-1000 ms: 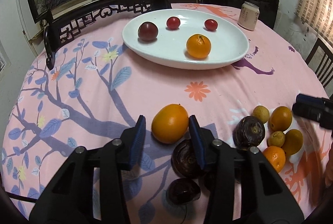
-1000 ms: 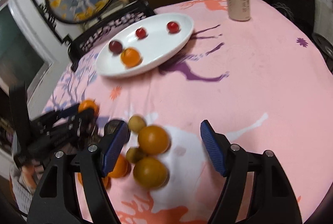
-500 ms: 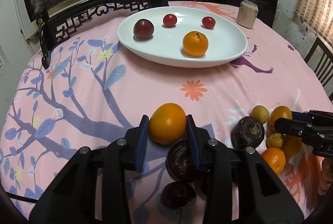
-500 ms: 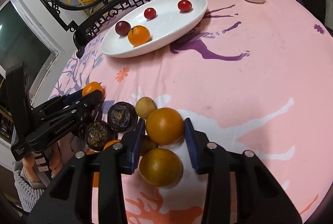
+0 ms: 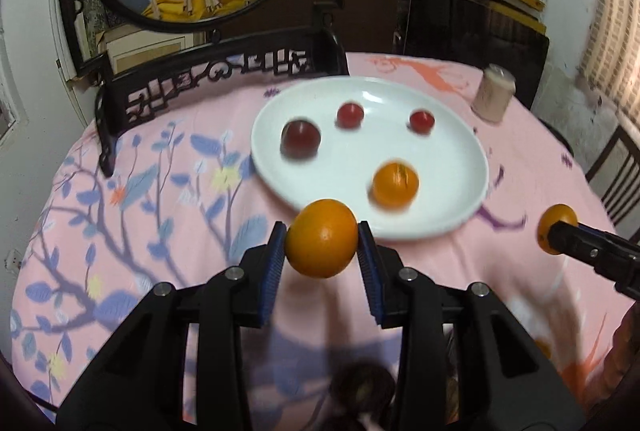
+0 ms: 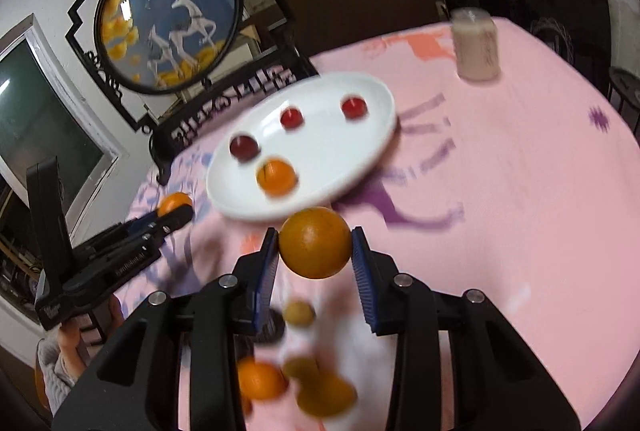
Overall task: Organize fruits
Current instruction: 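Drop both oranges onto the white plate and open both grippers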
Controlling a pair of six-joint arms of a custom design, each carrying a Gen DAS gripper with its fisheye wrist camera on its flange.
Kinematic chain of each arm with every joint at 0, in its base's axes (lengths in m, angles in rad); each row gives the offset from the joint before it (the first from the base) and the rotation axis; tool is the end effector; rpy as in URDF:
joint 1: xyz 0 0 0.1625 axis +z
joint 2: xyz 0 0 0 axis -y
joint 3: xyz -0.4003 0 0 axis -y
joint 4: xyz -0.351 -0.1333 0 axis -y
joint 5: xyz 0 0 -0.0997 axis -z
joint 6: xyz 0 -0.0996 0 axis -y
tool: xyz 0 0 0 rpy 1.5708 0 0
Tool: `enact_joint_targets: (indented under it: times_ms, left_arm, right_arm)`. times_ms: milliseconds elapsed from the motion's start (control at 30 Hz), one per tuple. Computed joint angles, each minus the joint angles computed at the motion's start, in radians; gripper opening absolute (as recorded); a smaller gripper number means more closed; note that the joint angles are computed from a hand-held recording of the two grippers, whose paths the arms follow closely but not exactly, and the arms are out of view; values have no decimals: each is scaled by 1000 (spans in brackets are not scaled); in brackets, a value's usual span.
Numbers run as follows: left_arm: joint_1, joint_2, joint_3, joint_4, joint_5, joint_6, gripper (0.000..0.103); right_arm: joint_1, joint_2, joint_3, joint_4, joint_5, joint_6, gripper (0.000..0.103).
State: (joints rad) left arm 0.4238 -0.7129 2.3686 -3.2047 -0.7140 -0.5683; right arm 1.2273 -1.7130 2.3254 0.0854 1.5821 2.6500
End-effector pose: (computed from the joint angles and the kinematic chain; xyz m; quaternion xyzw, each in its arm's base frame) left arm -0.2527 -0.3428 0.0072 0.2639 0.8705 -0.3077 0.2793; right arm 0.0427 -0.2731 0.2166 0.0647 -0.9039 0.3844 0.1761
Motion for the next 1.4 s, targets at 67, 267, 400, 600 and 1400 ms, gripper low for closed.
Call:
enact_joint_targets:
  times_ms: [67,267,400,600,1400]
  left_arm:
    - [22,26,-55,10,23,33,36]
    - [87,77,-142,30,23,86,45]
    - [74,73,-117,-2,64,80,62]
    - [53,31,-56,-20,67,33,65]
    - [-113,-49,172,150,-86,-146,82]
  right_arm:
    - [81,85,-67,-20,71,37,37]
    - [155,266,-181,-101,168,34,39]
    - [118,247,-168,-126,127,48,60]
    - [81,160,-107,-85,63,26,60]
    - [-291,-147,110,59,-194,-71,60]
